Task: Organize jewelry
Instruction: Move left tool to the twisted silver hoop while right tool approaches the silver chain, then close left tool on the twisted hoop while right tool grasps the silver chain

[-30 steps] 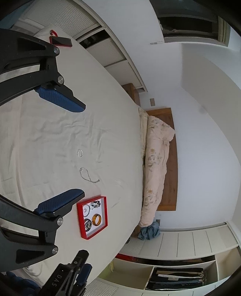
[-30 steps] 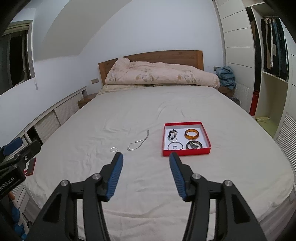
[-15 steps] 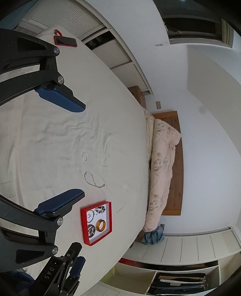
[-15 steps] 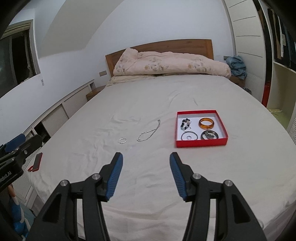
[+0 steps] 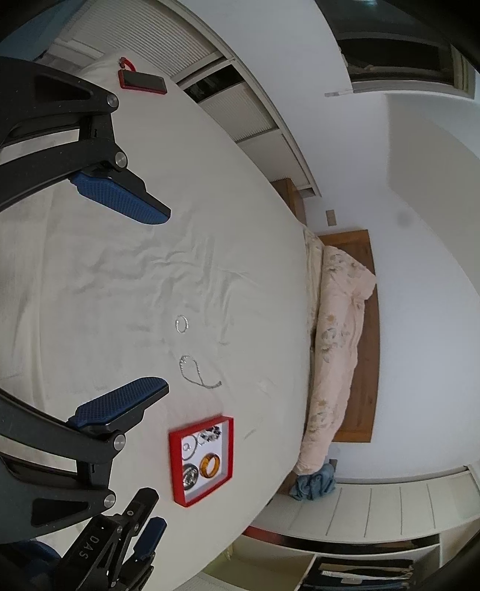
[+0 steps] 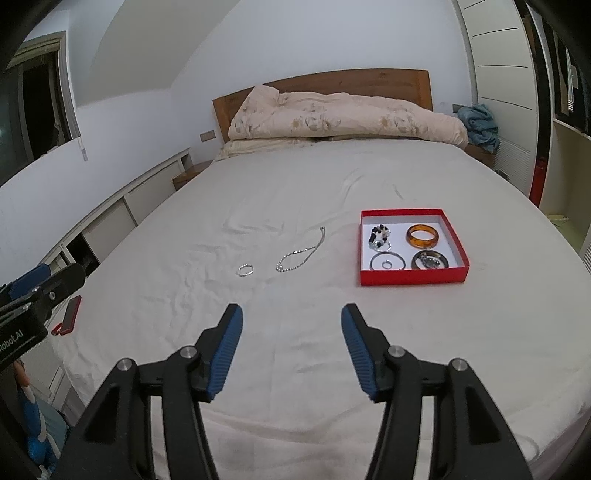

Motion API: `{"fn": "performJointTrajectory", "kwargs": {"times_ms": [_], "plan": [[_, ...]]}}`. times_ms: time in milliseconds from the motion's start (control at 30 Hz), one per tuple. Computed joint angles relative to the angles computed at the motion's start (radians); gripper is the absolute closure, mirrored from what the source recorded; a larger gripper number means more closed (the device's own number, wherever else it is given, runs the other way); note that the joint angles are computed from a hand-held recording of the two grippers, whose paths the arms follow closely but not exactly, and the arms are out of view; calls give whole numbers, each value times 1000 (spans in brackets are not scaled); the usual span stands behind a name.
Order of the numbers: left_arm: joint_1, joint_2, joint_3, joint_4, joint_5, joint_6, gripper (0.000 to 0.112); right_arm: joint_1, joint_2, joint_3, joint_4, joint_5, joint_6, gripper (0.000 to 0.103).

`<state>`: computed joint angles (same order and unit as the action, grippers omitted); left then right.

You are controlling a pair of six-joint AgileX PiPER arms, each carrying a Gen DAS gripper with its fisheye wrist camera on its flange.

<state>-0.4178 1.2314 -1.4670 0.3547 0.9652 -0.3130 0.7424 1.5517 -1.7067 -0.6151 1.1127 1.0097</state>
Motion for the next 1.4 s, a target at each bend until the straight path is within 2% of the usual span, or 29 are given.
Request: {"fn": "performJointTrajectory", "kwargs": {"times_ms": [367,1067,1400], "plan": [[92,104,-31,-73,-9,56,28,-60,71,-33,59,-43,-60,49],[246,353,-150,-203,-63,184,26,-179,323,-265,193,-68,-238,49],[339,551,-257,-409,-79,343,25,-272,460,-388,292,-84,-342,49]]}}
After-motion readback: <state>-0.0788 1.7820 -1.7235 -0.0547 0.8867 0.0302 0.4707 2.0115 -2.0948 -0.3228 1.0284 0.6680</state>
